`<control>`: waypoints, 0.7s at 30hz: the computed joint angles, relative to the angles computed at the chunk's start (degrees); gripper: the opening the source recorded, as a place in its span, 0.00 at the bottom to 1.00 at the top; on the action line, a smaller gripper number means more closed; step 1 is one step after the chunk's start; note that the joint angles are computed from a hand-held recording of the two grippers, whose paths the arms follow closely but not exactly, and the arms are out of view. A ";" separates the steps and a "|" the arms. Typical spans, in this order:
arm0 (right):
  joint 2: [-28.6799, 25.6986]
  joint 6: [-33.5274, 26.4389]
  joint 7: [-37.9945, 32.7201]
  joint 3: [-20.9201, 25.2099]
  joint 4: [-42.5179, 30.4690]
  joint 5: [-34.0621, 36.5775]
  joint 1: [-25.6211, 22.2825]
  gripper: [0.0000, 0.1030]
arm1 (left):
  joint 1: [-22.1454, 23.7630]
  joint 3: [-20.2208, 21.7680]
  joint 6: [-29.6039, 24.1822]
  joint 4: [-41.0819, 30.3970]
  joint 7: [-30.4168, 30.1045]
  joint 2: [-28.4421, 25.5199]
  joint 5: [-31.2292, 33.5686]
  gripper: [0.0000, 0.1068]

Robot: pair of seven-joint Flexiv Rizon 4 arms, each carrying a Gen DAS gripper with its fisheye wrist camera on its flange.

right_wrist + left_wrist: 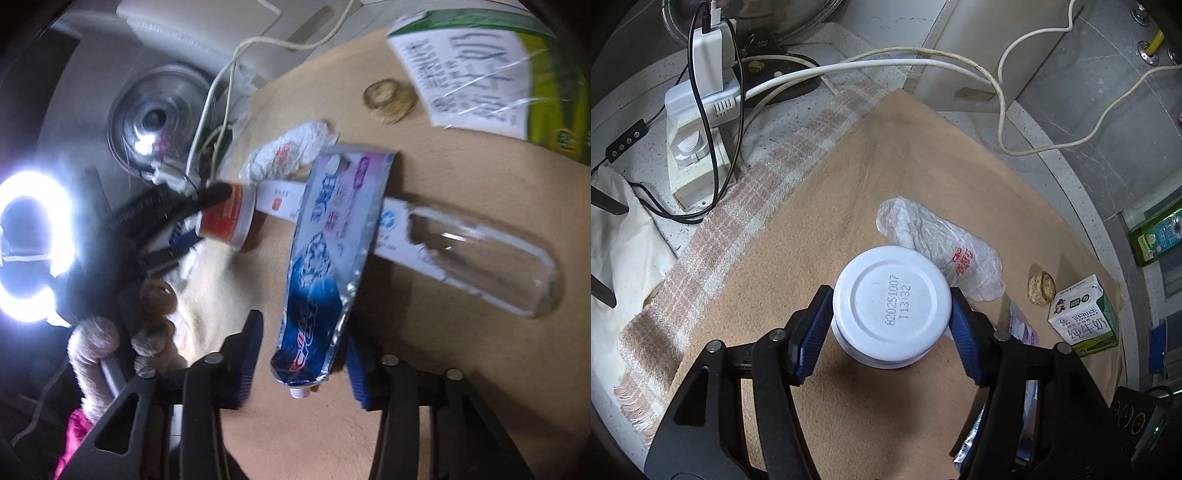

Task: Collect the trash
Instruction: 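Carry the tub with the left tool while the right tool carries the toothpaste tube to the basket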

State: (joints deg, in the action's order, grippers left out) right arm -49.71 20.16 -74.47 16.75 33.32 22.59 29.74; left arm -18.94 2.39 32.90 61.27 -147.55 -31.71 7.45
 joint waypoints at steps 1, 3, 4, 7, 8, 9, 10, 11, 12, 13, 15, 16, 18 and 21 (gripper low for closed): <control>0.14 0.37 -0.41 -0.51 0.27 -0.79 0.56 0.37 | 0.00 -0.01 0.17 0.07 0.01 0.02 0.05 0.59; 0.02 0.13 -0.48 -1.14 -0.15 -2.11 1.30 0.32 | 0.04 -0.03 0.70 0.41 0.03 0.13 0.06 0.59; 0.01 -0.02 -0.45 -1.27 -0.19 -2.49 1.38 0.24 | 0.03 -0.01 0.94 0.58 -0.01 0.20 0.12 0.59; -0.50 -0.59 0.16 -1.31 -1.00 -2.97 1.43 0.15 | -0.25 0.24 1.07 0.83 -0.32 0.47 0.64 0.59; -0.57 -0.63 0.10 -1.21 -1.10 -2.92 1.36 0.12 | -0.35 0.33 0.93 0.89 -0.41 0.62 0.86 0.59; -0.36 -0.33 -0.28 -1.08 -0.70 -2.80 1.22 0.08 | -0.41 0.37 0.96 1.13 -0.49 0.85 1.04 0.58; -0.22 -0.11 -0.56 -1.01 -0.53 -2.77 1.19 0.05 | -0.44 0.39 1.06 1.45 -0.60 1.12 1.17 0.58; -0.01 0.20 -0.80 -1.21 -0.35 -3.12 1.46 0.05 | -0.49 0.40 1.19 1.81 -0.70 1.45 1.33 0.58; 0.25 0.53 -1.04 -1.52 0.01 -3.65 1.73 0.04 | -0.58 0.46 1.16 2.06 -0.80 1.78 1.59 0.58; 0.48 0.99 -1.45 -1.73 0.32 -4.13 1.97 0.03 | -0.71 0.54 1.11 2.37 -0.87 2.20 1.96 0.58; 0.82 1.53 -2.04 -1.62 0.67 -4.44 2.05 0.01 | -0.88 0.61 1.32 3.09 -1.04 3.07 2.66 0.58; 1.15 2.07 -2.29 -1.76 1.09 -4.77 2.20 0.01 | -0.98 0.65 1.41 3.50 -1.16 3.61 3.03 0.58; 2.00 3.41 -2.84 -1.95 2.24 -5.41 2.37 0.01 | -1.23 0.68 1.81 4.48 -1.47 4.77 3.89 0.58; 3.34 5.41 -3.07 -1.98 4.11 -5.96 2.13 0.01 | -1.84 0.62 1.43 5.38 -1.54 6.30 5.61 0.58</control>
